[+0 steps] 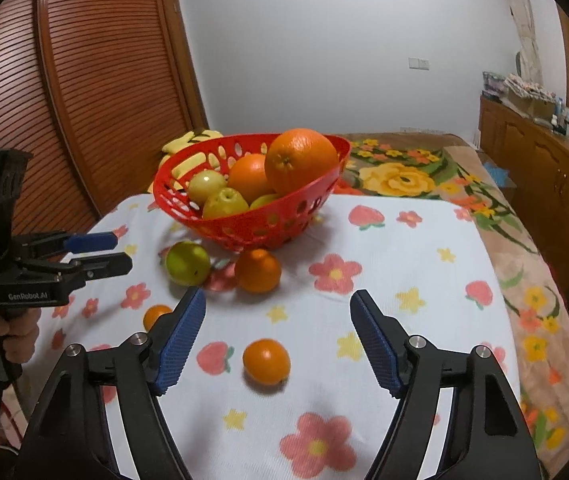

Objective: Organize fruits
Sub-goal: 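Move both open tools back toward the mandarins on the cloth, then grasp a mandarin with the left tool while the right tool grasps another mandarin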

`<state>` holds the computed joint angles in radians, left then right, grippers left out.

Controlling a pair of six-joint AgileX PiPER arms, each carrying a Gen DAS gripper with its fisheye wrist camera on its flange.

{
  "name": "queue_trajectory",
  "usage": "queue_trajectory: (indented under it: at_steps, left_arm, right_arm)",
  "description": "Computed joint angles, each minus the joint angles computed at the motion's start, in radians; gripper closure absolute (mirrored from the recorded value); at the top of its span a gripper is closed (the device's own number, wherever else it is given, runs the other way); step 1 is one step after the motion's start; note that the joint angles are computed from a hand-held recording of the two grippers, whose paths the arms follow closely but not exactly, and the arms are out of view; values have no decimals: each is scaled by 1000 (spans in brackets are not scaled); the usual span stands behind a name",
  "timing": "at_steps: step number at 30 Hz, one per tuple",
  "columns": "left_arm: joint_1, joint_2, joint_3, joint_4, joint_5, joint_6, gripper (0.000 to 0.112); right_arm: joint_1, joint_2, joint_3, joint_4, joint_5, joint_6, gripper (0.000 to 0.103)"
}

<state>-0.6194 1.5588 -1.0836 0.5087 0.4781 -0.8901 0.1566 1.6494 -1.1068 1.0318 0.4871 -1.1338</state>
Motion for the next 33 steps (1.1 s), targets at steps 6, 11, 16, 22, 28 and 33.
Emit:
queue_trajectory:
  at_steps: [6, 11, 16, 22, 28, 33]
  left_arm:
    - [-20, 11, 40, 4, -18, -35, 51]
    - [-28, 31, 43, -12, -20, -23, 51]
    - [-23, 55, 40, -56, -30, 16, 51]
    - [-15, 67, 40, -87, -41, 48, 51]
    - [-20, 92, 14, -92, -39, 59, 53]
    - [-32, 121, -14, -100, -34, 86, 64]
  right_arm:
    - [17, 42, 5, -28, -1, 27, 41]
    - [41, 83, -1, -82, -11, 79, 53]
    - [46, 112, -16, -94, -3, 92, 55]
    - [56, 153, -49, -149, 24, 157, 61]
    - [62, 150, -34, -169, 14, 156, 68]
    - [44, 119, 12, -101, 19, 87, 68]
